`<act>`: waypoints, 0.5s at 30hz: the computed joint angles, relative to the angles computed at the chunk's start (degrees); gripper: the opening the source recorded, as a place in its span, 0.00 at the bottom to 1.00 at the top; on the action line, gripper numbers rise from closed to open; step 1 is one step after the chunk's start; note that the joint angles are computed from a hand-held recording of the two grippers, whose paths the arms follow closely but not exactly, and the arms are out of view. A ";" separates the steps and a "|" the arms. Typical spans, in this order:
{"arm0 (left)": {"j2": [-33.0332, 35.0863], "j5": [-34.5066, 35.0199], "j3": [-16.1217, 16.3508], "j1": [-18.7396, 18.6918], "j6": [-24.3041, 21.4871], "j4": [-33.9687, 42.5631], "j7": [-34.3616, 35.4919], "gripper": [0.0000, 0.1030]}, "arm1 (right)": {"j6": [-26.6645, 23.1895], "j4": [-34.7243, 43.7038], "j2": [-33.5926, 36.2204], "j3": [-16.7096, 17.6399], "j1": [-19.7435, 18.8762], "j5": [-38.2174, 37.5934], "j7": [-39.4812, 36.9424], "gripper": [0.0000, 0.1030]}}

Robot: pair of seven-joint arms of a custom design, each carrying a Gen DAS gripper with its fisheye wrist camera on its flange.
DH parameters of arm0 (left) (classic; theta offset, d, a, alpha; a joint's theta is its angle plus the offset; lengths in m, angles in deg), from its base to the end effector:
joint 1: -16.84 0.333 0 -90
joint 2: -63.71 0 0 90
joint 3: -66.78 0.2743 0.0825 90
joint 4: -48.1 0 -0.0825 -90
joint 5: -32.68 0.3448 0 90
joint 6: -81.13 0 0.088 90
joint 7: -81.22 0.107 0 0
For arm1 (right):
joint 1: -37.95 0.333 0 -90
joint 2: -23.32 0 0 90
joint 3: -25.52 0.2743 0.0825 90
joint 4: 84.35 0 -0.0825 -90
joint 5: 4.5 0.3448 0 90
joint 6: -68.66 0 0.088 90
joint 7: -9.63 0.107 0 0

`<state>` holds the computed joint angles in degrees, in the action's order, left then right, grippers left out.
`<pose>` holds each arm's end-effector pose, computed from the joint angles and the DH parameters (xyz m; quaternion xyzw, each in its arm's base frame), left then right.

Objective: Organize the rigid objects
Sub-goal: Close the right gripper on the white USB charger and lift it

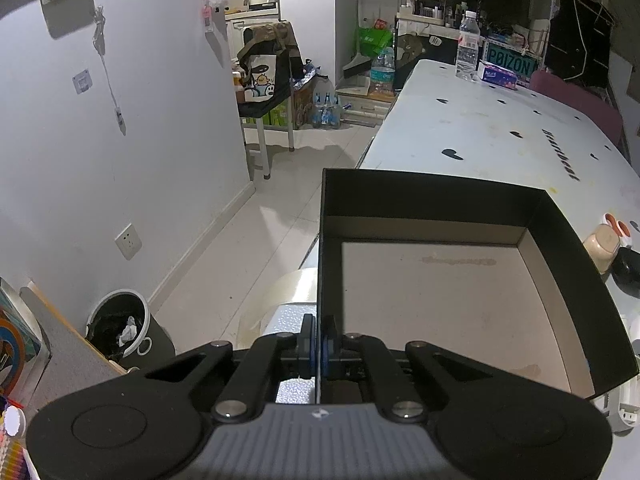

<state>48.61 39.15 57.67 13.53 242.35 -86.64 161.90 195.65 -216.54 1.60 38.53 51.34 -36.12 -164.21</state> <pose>0.4725 -0.1139 0.4967 -0.6067 0.7107 -0.2597 0.2438 0.4030 0.1887 0.4989 -0.2938 0.9055 -0.2323 0.1993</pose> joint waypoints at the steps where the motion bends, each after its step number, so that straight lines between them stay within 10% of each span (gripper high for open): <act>1: -0.02 -0.11 0.06 -0.06 -0.02 -0.02 0.06 0.03 | 0.22 -0.02 -0.09 0.08 0.05 -0.22 0.01 0.64; 15: 0.14 0.40 -0.08 0.13 -0.30 0.30 -0.14 0.03 | 2.04 -1.98 -2.61 -0.10 -0.03 4.01 -3.14 0.64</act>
<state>48.75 39.54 57.59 13.66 242.05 -86.34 161.76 197.69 -218.52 -1.01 38.43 51.31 -32.11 -167.36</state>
